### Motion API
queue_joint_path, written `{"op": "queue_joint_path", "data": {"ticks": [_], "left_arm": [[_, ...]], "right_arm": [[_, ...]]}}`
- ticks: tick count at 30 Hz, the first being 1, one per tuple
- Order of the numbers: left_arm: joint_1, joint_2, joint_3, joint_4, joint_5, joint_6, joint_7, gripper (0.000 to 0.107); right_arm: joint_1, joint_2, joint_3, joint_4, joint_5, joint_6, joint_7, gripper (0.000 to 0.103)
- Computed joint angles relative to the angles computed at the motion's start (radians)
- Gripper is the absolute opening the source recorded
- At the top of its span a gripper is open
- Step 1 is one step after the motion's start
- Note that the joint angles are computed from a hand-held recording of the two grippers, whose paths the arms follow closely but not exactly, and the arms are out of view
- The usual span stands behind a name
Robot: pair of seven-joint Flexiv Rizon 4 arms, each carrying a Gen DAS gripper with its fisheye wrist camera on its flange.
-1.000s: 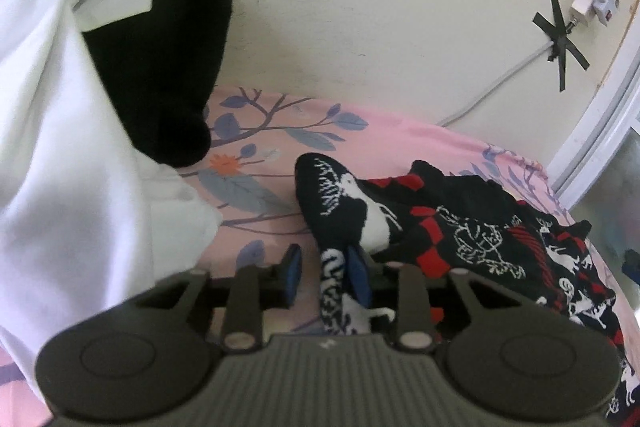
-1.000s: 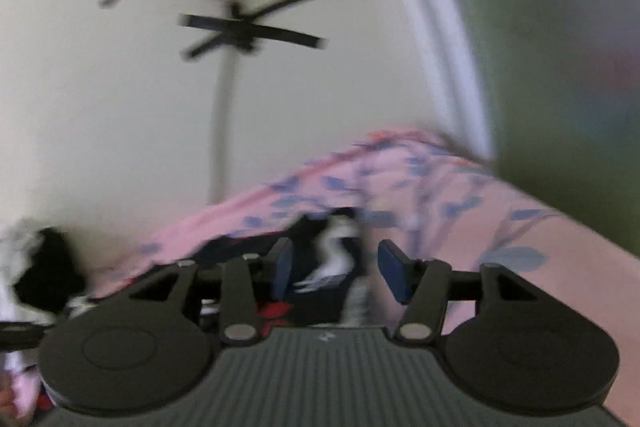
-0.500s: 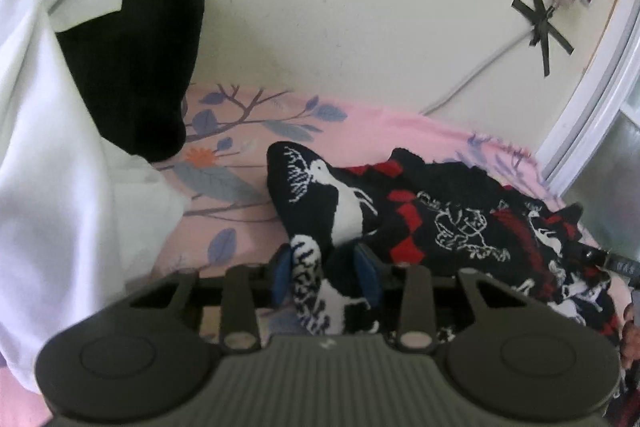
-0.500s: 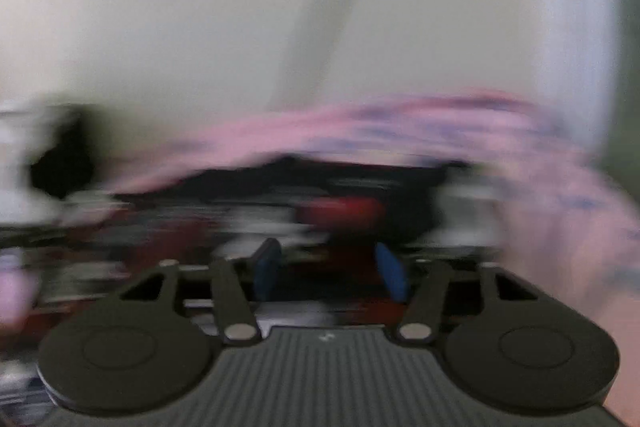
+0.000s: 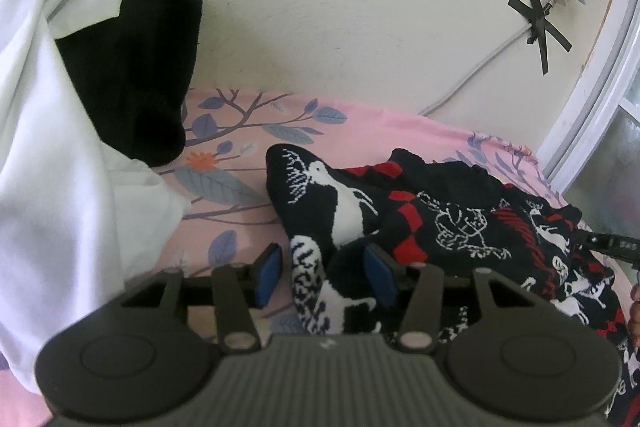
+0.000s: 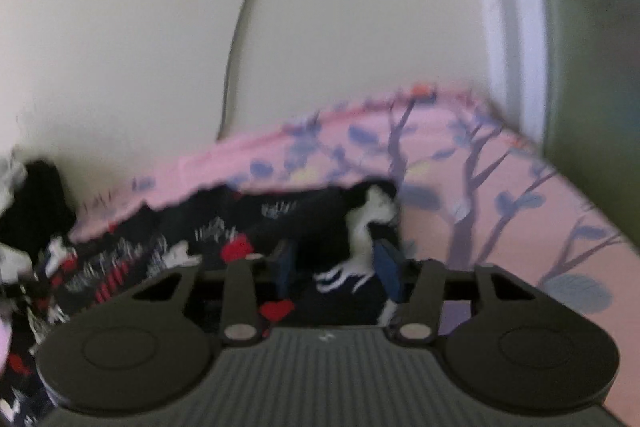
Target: Fold small clothes
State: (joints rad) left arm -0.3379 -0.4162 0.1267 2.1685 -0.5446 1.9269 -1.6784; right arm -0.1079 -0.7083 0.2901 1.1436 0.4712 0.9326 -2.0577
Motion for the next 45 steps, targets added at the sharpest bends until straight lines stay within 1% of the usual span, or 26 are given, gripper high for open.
{"op": "queue_joint_path", "data": {"ticks": [2,4,8,10,12,13,14,16,18,19,20,23,24,28,29,31,33,34,35,36,37,38,39,42,43,45], "left_arm": [[-0.001,0.0,0.001,0.0,0.0,0.001,0.0,0.047],[0.021,0.003,-0.018,0.004,0.015,0.005,-0.012,0.047],[0.044,0.005,-0.035,0.007,0.037,0.008,-0.029,0.048],[0.037,0.003,-0.027,0.004,0.039,0.005,-0.025,0.05],[-0.036,-0.009,0.036,-0.011,-0.007,-0.01,0.009,0.051],[-0.091,-0.019,0.084,-0.022,-0.043,-0.021,0.034,0.052],[-0.129,-0.026,0.117,-0.027,-0.07,-0.027,0.052,0.056],[-0.202,-0.042,0.176,-0.039,-0.139,-0.037,0.089,0.064],[-0.201,-0.043,0.175,-0.038,-0.142,-0.036,0.087,0.065],[-0.207,-0.045,0.18,-0.039,-0.151,-0.036,0.093,0.065],[-0.227,-0.05,0.196,-0.043,-0.168,-0.04,0.105,0.065],[-0.292,-0.069,0.254,-0.059,-0.218,-0.058,0.138,0.066],[-0.313,-0.076,0.273,-0.064,-0.231,-0.065,0.145,0.066],[-0.386,-0.102,0.351,-0.081,-0.26,-0.097,0.154,0.068],[-0.429,-0.118,0.4,-0.09,-0.274,-0.119,0.151,0.071],[-0.477,-0.137,0.462,-0.1,-0.27,-0.151,0.131,0.073],[-0.52,-0.157,0.52,-0.11,-0.257,-0.184,0.112,0.073],[-0.54,-0.168,0.55,-0.117,-0.249,-0.202,0.102,0.074],[-0.554,-0.177,0.571,-0.122,-0.239,-0.216,0.092,0.074],[-0.564,-0.183,0.588,-0.126,-0.229,-0.228,0.08,0.075],[-0.57,-0.186,0.599,-0.128,-0.218,-0.235,0.068,0.075],[-0.571,-0.186,0.604,-0.128,-0.207,-0.237,0.057,0.076],[-0.572,-0.186,0.609,-0.127,-0.197,-0.239,0.046,0.076],[-0.565,-0.177,0.609,-0.118,-0.17,-0.231,0.005,0.077],[-0.562,-0.174,0.609,-0.116,-0.159,-0.23,-0.006,0.077],[-0.588,-0.186,0.647,-0.121,-0.141,-0.252,-0.034,0.078]], "right_arm": [[0.002,0.01,0.01,0.03,-0.001,0.046,-0.061,0.01],[-0.026,0.029,0.042,0.051,0.041,0.084,-0.103,0.006],[-0.117,0.098,0.096,0.097,0.168,0.097,-0.183,0.0],[-0.127,0.133,0.076,0.137,0.195,0.108,-0.194,0.0],[-0.09,0.133,0.016,0.156,0.15,0.087,-0.139,0.0],[-0.055,0.125,-0.03,0.169,0.09,0.069,-0.089,0.0],[-0.037,0.118,-0.052,0.178,0.05,0.06,-0.062,0.0],[-0.057,0.115,-0.029,0.183,0.075,0.086,-0.076,0.0],[-0.097,0.111,0.009,0.163,0.133,0.086,-0.085,0.001],[-0.119,0.109,0.027,0.146,0.168,0.07,-0.086,0.008],[-0.129,0.112,0.033,0.141,0.186,0.062,-0.09,0.02],[-0.151,0.144,0.058,0.159,0.245,0.07,-0.174,0.044],[-0.156,0.153,0.067,0.166,0.268,0.074,-0.21,0.046],[-0.115,0.17,0.058,0.179,0.29,0.082,-0.276,0.046],[-0.099,0.169,0.053,0.178,0.285,0.085,-0.287,0.045],[-0.064,0.163,0.037,0.18,0.257,0.097,-0.303,0.045],[0.0,0.16,-0.014,0.205,0.175,0.132,-0.314,0.042],[0.03,0.153,-0.031,0.245,0.071,0.186,-0.318,0.032],[0.033,0.136,-0.031,0.263,0.032,0.222,-0.358,0.032],[0.008,0.131,-0.015,0.247,0.057,0.201,-0.354,0.029],[-0.012,0.122,-0.011,0.219,0.063,0.149,-0.297,0.029],[-0.039,0.115,0.008,0.206,0.084,0.127,-0.292,0.029],[-0.051,0.116,0.02,0.213,0.097,0.134,-0.303,0.029],[-0.029,0.141,0.016,0.276,0.072,0.223,-0.332,0.031],[-0.031,0.143,0.02,0.286,0.068,0.237,-0.336,0.032],[-0.046,0.141,0.033,0.285,0.071,0.23,-0.326,0.033]]}}
